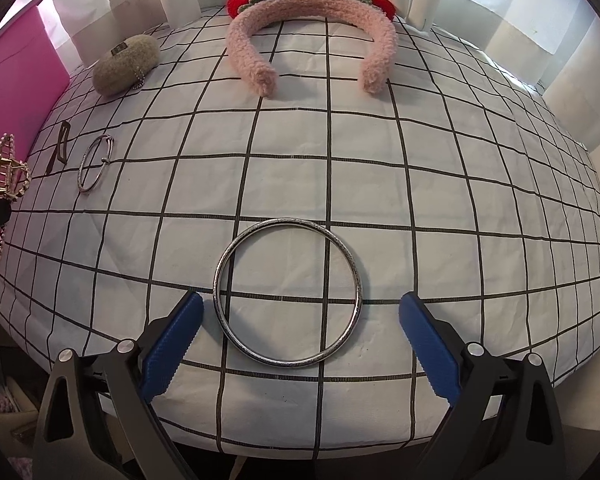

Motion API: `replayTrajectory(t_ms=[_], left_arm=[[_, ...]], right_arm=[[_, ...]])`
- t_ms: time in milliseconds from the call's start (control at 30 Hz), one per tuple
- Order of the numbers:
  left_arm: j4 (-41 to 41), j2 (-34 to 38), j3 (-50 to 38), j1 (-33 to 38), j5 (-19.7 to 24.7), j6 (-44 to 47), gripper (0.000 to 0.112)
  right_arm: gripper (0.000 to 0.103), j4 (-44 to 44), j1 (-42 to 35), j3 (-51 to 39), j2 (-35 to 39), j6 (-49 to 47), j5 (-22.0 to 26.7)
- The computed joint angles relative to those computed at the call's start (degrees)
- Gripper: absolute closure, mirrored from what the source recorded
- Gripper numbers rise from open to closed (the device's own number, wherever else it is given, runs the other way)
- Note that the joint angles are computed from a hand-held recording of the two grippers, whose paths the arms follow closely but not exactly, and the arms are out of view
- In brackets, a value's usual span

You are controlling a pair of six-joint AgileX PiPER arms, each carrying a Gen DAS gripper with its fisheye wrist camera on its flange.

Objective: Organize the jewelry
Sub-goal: 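Lift the pearl claw with the left tool while the right tool grasps the silver ring, then carry the pearl claw and silver ring over the pink tub with both tools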

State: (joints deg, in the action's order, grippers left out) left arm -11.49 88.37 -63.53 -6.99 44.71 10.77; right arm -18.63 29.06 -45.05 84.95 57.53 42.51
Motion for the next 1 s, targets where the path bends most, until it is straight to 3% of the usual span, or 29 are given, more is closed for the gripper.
replayTrajectory(t_ms=[67, 133, 167, 200, 600, 1000], left_arm=[[0.05, 0.08, -0.12, 0.01, 0.1, -0.12, 0.105], [-0.12, 0.03, -0.09, 0.08, 0.15, 0.01, 0.105], [-0.16, -0.04, -0.03, 0.08, 0.15, 0.12, 0.105], [-0.16, 0.0, -0.12, 0.05, 0.17, 0.08, 0.105], [-0.34, -0.87, -0.19, 0.07, -0.03, 0.16, 0.105], [-1.33, -2.68, -2.21, 0.3, 1.36, 0.86, 0.105]], right_arm=[[0.011, 0.25, -0.17, -0.13, -0.06, -0.54, 0.02], [0.021, -0.63, 0.84, -0.14, -0.58, 0.39, 0.32], [0.033, -1.51, 1.86, -0.26, -1.06, 1.47, 0.71], [0.033, -1.88, 3.32, -1.16, -0.74, 2.6, 2.38], [0.033, -2.07, 2.06, 1.02, -3.62, 2.19, -0.46], [0.033, -4.6, 4.2, -4.75, -6.62, 2.04, 4.55]])
